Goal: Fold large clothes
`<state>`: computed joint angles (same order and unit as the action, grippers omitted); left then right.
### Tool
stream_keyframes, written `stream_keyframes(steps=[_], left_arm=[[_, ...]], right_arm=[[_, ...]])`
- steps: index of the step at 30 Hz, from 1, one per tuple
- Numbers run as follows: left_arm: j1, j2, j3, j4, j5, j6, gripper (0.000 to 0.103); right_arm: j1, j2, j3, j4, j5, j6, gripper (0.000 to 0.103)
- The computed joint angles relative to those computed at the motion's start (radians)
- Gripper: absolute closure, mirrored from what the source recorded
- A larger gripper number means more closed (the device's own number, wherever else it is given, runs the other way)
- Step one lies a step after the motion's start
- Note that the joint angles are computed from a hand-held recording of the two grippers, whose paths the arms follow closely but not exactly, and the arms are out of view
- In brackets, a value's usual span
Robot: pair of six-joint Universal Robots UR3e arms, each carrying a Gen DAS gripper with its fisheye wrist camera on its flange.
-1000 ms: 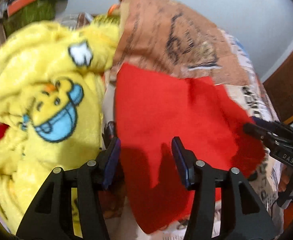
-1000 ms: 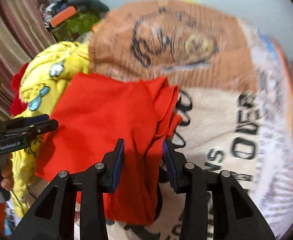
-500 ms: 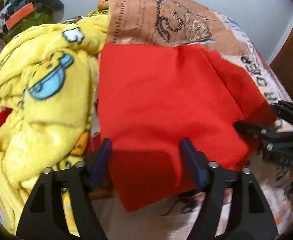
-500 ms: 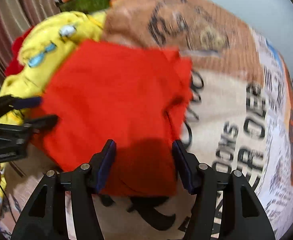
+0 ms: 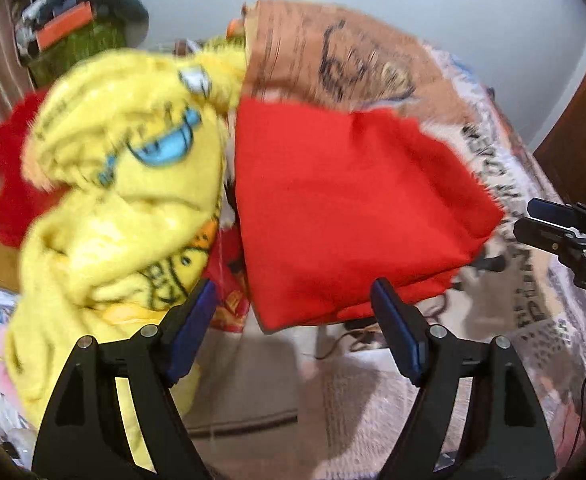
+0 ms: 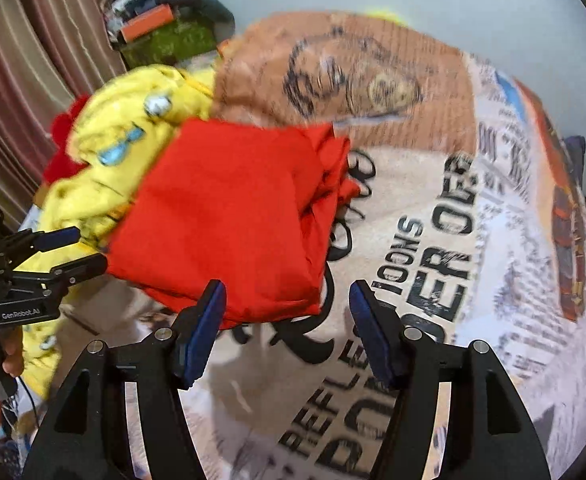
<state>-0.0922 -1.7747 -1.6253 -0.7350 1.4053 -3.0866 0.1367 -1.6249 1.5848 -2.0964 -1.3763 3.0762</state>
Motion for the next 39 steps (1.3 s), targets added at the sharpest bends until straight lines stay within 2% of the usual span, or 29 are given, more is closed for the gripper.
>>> stream_keyframes(steps=[3, 9, 14, 17, 22, 24, 26, 27, 28, 29, 32, 33, 34, 36, 39], left_arm=[[-0.012, 0.108, -0.009, -0.017, 0.001, 0.011, 0.024], [0.004, 0.354, -0.017, -0.065, -0.072, -0.004, 0.024], [0.02, 0.554, -0.015, -0.061, -0.125, -0.026, 0.024], [-0.004, 0.65, -0.009, -0.028, -0.106, -0.053, 0.024], [-0.141, 0.738, -0.03, 0.067, 0.054, -0.107, 0.024], [-0.284, 0.725, -0.038, 0.134, 0.221, -0.122, 0.024], [-0.395, 0.702, -0.041, 0.182, 0.352, -0.116, 0.024], [-0.456, 0.688, -0.047, 0.208, 0.425, -0.113, 0.024], [-0.509, 0.675, -0.049, 0.227, 0.485, -0.112, 0.024], [-0.536, 0.672, -0.052, 0.23, 0.51, -0.114, 0.023], [-0.598, 0.657, -0.064, 0.244, 0.582, -0.124, 0.008], [-0.625, 0.645, -0.063, 0.254, 0.623, -0.127, 0.002], [-0.64, 0.644, -0.071, 0.263, 0.644, -0.129, 0.0], [-0.645, 0.643, -0.075, 0.263, 0.653, -0.132, 0.0], [-0.623, 0.659, -0.088, 0.249, 0.614, -0.149, 0.0]], right_arm=[[-0.007, -0.089, -0.014, 0.022, 0.03, 0.018, 0.043], [-0.018, -0.26, -0.05, 0.041, 0.105, 0.078, 0.043], [0.022, -0.406, -0.085, -0.026, 0.074, 0.157, 0.043], [0.108, -0.439, -0.115, -0.08, -0.019, 0.203, 0.043], [0.32, -0.434, -0.144, -0.18, -0.232, 0.256, 0.043], [0.39, -0.429, -0.138, -0.218, -0.303, 0.273, 0.043], [0.499, -0.406, -0.138, -0.259, -0.426, 0.291, 0.037], [0.525, -0.404, -0.122, -0.276, -0.46, 0.295, 0.029], [0.588, -0.383, -0.127, -0.291, -0.538, 0.301, 0.022], [0.624, -0.373, -0.119, -0.313, -0.593, 0.301, 0.02], [0.709, -0.345, -0.113, -0.335, -0.723, 0.3, 0.013], [0.708, -0.346, -0.114, -0.331, -0.732, 0.301, 0.004], [0.717, -0.343, -0.114, -0.331, -0.753, 0.309, 0.0], [0.721, -0.355, -0.099, -0.339, -0.761, 0.32, 0.0], [0.729, -0.36, -0.114, -0.298, -0.777, 0.341, 0.0]])
